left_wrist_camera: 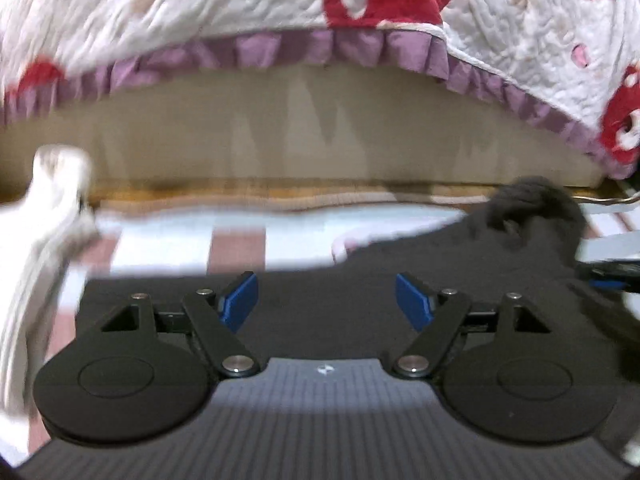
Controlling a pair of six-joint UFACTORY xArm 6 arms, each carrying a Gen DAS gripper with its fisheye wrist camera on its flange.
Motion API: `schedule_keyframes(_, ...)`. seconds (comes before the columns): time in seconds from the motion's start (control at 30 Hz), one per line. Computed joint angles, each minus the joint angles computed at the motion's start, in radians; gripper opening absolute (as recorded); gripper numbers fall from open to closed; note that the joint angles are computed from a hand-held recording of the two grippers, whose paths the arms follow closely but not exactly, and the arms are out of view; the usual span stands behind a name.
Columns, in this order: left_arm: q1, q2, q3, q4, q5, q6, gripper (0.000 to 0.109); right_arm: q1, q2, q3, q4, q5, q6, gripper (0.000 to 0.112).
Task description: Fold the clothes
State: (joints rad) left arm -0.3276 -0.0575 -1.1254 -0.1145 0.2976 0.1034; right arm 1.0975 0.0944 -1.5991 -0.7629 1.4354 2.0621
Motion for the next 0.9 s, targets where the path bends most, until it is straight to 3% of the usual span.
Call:
schedule_keyframes(0.07,-0.004,0.104,-0.088,0.075,-0.026,-0.143,0.075,-0.014,-0.033,0.063,0.008,-0.047,0.031,0.056)
schedule_keyframes(0.13,-0.006,0.206,-0.186,0.072,-0.018,-0.228,0.075,-0.006,-0.042,0.078,0.018,-0.031,0.040,0.056)
schedule_keyframes(0.23,-0.014,0.349,-0.349,0.133,0.063,-0.295,0.075,-0.015,-0.061,0.108,0.019,-0.059,0.050,0.056)
schedule_keyframes(0.47,-0.032,0.585,-0.674,-0.063,0.403,0.090,0.075,-0.017,-0.106,0.160,0.031,-0.048,0.084,0.056)
schedule_keyframes(0.63,-0.029,0.637,-0.745,-0.048,0.428,0.189,0.083,-0.026,-0.149,0.224,0.019,-0.096,0.130,0.056)
schedule_keyframes(0.73,-0.001,0.724,-0.917,-0.206,0.629,0.274,0.092,-0.034,-0.139,0.211,0.020,-0.093,0.096,0.057)
schedule_keyframes(0.8,-0.002,0.745,-0.967,-0.229,0.700,0.348,0.092,-0.037,-0.130,0.202,0.023,-0.090,0.078,0.059)
schedule_keyframes(0.87,-0.011,0.730,-0.947,-0.232,0.699,0.371,0.084,-0.040,-0.122,0.194,0.026,-0.087,0.062,0.060)
schedule_keyframes(0.9,-0.015,0.718,-0.929,-0.230,0.683,0.371,0.067,-0.040,-0.120,0.191,0.027,-0.085,0.055,0.060)
